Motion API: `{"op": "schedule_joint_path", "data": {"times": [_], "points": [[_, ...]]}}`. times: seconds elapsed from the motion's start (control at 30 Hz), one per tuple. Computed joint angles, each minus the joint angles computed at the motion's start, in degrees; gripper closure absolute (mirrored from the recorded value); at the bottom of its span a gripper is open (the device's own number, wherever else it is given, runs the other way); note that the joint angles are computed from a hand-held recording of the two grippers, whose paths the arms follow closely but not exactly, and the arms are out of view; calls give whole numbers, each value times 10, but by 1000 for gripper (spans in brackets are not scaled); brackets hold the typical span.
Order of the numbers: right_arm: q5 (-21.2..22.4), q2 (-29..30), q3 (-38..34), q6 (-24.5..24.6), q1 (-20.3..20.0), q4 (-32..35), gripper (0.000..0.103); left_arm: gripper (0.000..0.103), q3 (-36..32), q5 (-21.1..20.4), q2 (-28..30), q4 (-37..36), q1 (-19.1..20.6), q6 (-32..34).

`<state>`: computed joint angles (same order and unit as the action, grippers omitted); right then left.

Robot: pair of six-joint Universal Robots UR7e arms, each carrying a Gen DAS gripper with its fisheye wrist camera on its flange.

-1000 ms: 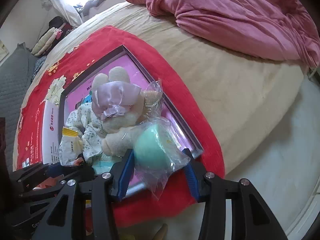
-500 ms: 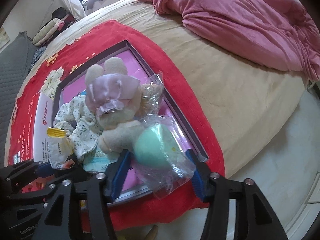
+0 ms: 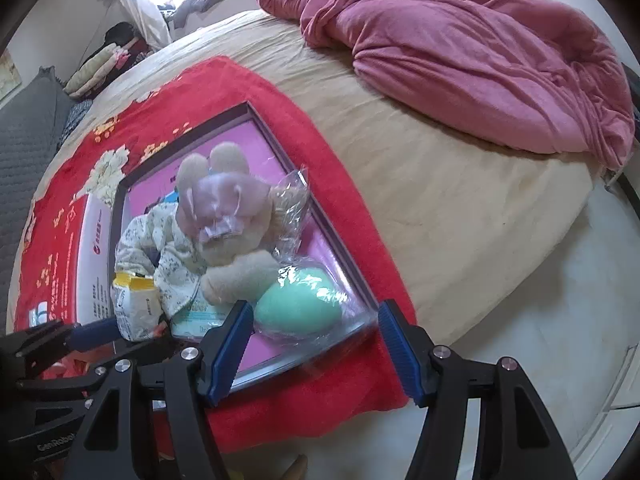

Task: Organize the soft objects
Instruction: 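Open the left tool to drop the snack bag while the right tool releases the sponge, then withdraw both open tools from the tray toward the remaining loose items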

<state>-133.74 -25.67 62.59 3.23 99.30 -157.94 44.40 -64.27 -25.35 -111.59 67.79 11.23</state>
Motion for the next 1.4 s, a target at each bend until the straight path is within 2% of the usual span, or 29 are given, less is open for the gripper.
{"op": "schedule_joint_path", "data": {"times": [0.27, 0.4, 0.9, 1.4], "points": [[-8, -6, 5, -12, 12, -20, 33, 52, 27, 0, -22, -18, -6, 6], [-12, -9, 8, -14, 18, -27, 33, 43, 47, -1, -37, -32, -9, 9], [-21, -16, 17, -45, 57, -64, 29, 30, 135, -1, -122, -96, -15, 15], [-17, 11, -19, -83, 105, -59, 28, 28, 212, 9, -207, -150, -10, 13]]}}
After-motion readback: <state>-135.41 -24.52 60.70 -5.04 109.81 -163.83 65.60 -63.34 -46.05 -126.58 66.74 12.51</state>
